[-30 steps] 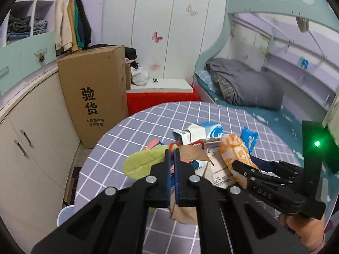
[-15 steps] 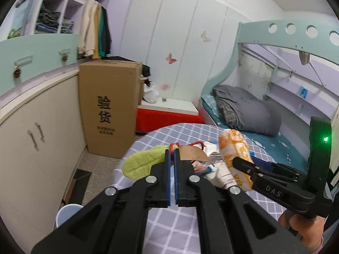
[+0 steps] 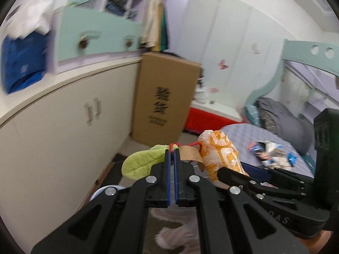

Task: Collect trash
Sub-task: 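Carry both items to the bin while the right tool drops the orange-and-white bag in, then open the left tool over the bin to drop the green plush toy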

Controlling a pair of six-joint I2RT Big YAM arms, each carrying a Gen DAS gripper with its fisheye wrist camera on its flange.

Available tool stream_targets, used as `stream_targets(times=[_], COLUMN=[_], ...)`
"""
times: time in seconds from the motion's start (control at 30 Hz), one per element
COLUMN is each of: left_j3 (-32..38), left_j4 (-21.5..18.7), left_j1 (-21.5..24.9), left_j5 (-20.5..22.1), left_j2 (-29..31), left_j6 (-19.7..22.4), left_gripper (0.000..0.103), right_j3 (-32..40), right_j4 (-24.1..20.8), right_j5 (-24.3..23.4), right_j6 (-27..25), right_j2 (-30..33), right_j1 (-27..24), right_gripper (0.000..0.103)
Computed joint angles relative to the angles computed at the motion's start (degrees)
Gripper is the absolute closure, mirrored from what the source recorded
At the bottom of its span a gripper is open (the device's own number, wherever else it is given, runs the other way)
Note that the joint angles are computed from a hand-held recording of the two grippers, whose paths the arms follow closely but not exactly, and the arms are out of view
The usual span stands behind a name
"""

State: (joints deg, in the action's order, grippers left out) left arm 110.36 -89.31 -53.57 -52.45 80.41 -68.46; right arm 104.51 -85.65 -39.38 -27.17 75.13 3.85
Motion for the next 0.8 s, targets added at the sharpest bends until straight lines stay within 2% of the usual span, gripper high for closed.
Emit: stream_targets(times=[0.1,0.33,0.37,0.4,0.43,0.47,0.5,0.53,0.6,0.8], left_j3=[-6.8,-20.4,-22.1,-23.7,-25.2,-26.4,-28.1,-29.5,-31.5,-33.5], left_j4=[-4.6,-6.2,-6.2,-6.2,-5.8,-5.1,-4.2,-3.4,-1.9,1.7], left_j1=[1.7,6.9,7.8,8.7,9.5,10.4,11.6,12.3,13.5,14.9], left_j5=[0.6,5.2,6.0,6.7,7.4,8.2,9.6,10.4,12.0,14.9], left_j2=[-4.3,-12.9,-13.9,-14.9,-15.8,-16.6,-17.6,-18.5,-19.6,-19.5], left_j6=[-6.3,-13.6,-14.0,-14.4,-14.4,-14.0,-13.8,-13.5,-12.7,-10.7], left_gripper=[0.101,0.101,0.101,0.101,0.101,0.101,0.101,0.101,0.101,0.101], right_j3=[-3.5,-9.2,-9.5,-10.3,-11.0,-12.0,-13.4,-13.8,-13.6,-15.3], right_j4=[2.2,9.5,10.6,12.7,14.5,16.4,19.3,19.8,18.2,17.2], right_j5=[2.4,7.2,7.8,8.2,8.6,9.7,11.8,13.1,13.1,14.2], right_j6=[2.3,9.2,10.2,11.7,12.1,12.3,12.9,13.0,13.7,13.7], right_j2=[-1.2,-0.5,0.1,0.9,1.2,1.3,1.2,1.8,3.2,3.6], right_j1=[5.5,16.4,17.6,19.1,19.9,20.7,21.7,22.3,22.5,21.6], right_gripper=[0.062,0.060,0.057,0.049,0.040,0.026,0.025,0.025,0.025,0.023])
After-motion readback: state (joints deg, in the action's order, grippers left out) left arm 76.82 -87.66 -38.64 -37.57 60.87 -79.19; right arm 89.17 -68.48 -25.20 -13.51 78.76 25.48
